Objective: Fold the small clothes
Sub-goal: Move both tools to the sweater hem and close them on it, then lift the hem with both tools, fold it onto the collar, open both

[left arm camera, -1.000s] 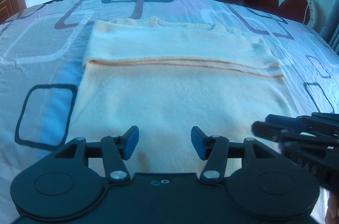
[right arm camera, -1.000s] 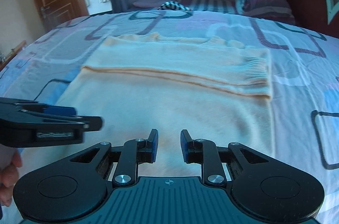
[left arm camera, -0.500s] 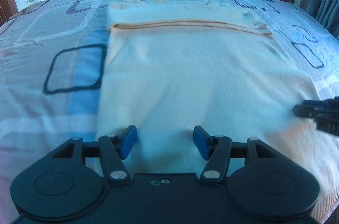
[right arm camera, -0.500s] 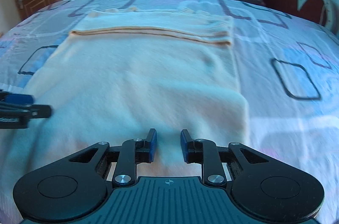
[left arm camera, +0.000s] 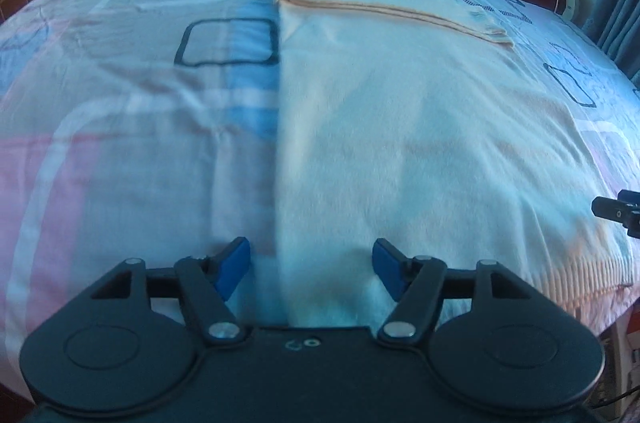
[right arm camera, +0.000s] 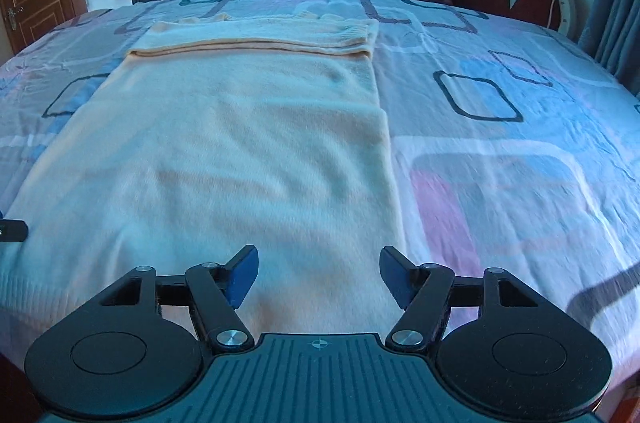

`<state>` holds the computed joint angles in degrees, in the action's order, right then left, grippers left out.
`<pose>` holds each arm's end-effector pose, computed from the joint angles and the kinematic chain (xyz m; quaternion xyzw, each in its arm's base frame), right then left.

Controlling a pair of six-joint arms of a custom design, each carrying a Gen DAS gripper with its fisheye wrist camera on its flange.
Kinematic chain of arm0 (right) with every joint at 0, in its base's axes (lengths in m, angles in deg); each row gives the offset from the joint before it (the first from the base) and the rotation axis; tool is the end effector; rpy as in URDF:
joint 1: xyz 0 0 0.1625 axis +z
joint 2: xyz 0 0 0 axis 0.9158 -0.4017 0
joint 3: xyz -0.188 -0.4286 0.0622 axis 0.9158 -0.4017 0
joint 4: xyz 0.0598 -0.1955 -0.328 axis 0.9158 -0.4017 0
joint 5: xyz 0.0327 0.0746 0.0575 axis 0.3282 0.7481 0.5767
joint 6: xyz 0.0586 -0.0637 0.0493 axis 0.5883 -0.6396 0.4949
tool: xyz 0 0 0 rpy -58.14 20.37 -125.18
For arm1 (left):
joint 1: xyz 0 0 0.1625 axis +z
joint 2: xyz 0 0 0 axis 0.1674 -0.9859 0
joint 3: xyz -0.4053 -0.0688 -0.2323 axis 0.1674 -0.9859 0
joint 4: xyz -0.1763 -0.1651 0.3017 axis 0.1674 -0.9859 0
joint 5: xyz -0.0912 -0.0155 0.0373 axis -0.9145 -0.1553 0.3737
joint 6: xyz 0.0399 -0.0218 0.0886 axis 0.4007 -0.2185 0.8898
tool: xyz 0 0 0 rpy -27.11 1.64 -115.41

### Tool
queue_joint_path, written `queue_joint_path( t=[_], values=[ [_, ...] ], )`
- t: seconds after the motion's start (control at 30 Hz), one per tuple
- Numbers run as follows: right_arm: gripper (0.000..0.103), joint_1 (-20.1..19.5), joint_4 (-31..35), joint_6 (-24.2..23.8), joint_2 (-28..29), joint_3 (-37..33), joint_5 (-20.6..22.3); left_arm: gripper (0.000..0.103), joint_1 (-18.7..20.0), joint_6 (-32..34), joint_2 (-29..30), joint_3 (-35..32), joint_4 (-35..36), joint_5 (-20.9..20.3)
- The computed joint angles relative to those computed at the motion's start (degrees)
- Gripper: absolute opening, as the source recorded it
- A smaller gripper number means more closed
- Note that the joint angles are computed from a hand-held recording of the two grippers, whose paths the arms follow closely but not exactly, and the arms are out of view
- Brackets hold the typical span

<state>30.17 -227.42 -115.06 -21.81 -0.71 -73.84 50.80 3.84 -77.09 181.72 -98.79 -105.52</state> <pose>0.1888 -0.7989 0.1309 0.3432 -0.8750 0.2236 0.2581 -0.1410 -0.6900 0.2172 -0.0532 0.8667 -0.3375 0.3634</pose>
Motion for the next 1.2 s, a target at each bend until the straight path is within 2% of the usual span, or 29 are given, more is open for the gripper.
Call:
queue_joint_path(
  t=[0.1,0.2,0.33,0.47,0.5,0.53,0.63,0.67,0.77,0.93,1.03,1.2],
  values=[
    [0.067,-0.22,-1.77,0.29,-0.97,2.20,-1.15,0.063,-0.39,0.44,-0.79,2.11,-1.91,-1.43],
    [0.067,-0.46,-4.67,1.02,-1.65,4.05,-2.94,0.057,-0.55,0.85,-1.26,3.18,-3.01,-3.66],
    [0.067,-0.93,-5.58,2.68,-2.63,5.55,-5.22,0.040,-0.23,1.59,-1.93,3.96,-4.84,-6.75],
    [0.066,-1.64,-2.33,6.88,-4.35,7.04,-4.90,0.024,0.21,1.94,-2.20,4.27,-6.24,-8.64],
    [0.062,-1.71,-2.22,7.57,-4.61,7.35,-4.63,0.022,0.29,2.36,-2.24,4.30,-6.51,-9.00],
    [0.042,-1.75,-2.01,8.10,-4.88,7.67,-4.31,0.018,0.37,2.65,-2.26,4.31,-6.72,-9.30],
    [0.013,-1.54,0.50,9.63,-5.42,7.84,-3.54,0.011,0.51,3.39,-2.33,4.42,-7.72,-9.96],
    [0.009,-1.37,1.55,9.87,-5.40,7.66,-3.21,0.009,0.46,3.90,-2.36,4.62,-8.53,-10.11],
    [0.007,-1.18,3.41,11.21,-5.73,7.25,-1.79,0.008,0.40,5.10,-2.32,4.57,-10.70,-10.48],
    [0.006,-0.49,2.60,11.14,-5.88,5.48,2.23,0.008,0.28,9.30,-1.74,2.23,-15.37,-10.35],
    [0.006,0.21,3.18,11.29,-4.45,1.37,4.44,0.008,0.44,13.26,-0.57,-1.17,-18.19,-9.81],
    [0.006,1.15,6.25,11.42,0.27,-9.51,7.85,0.008,1.54,20.68,2.80,-10.04,-20.92,-9.28]
  ],
)
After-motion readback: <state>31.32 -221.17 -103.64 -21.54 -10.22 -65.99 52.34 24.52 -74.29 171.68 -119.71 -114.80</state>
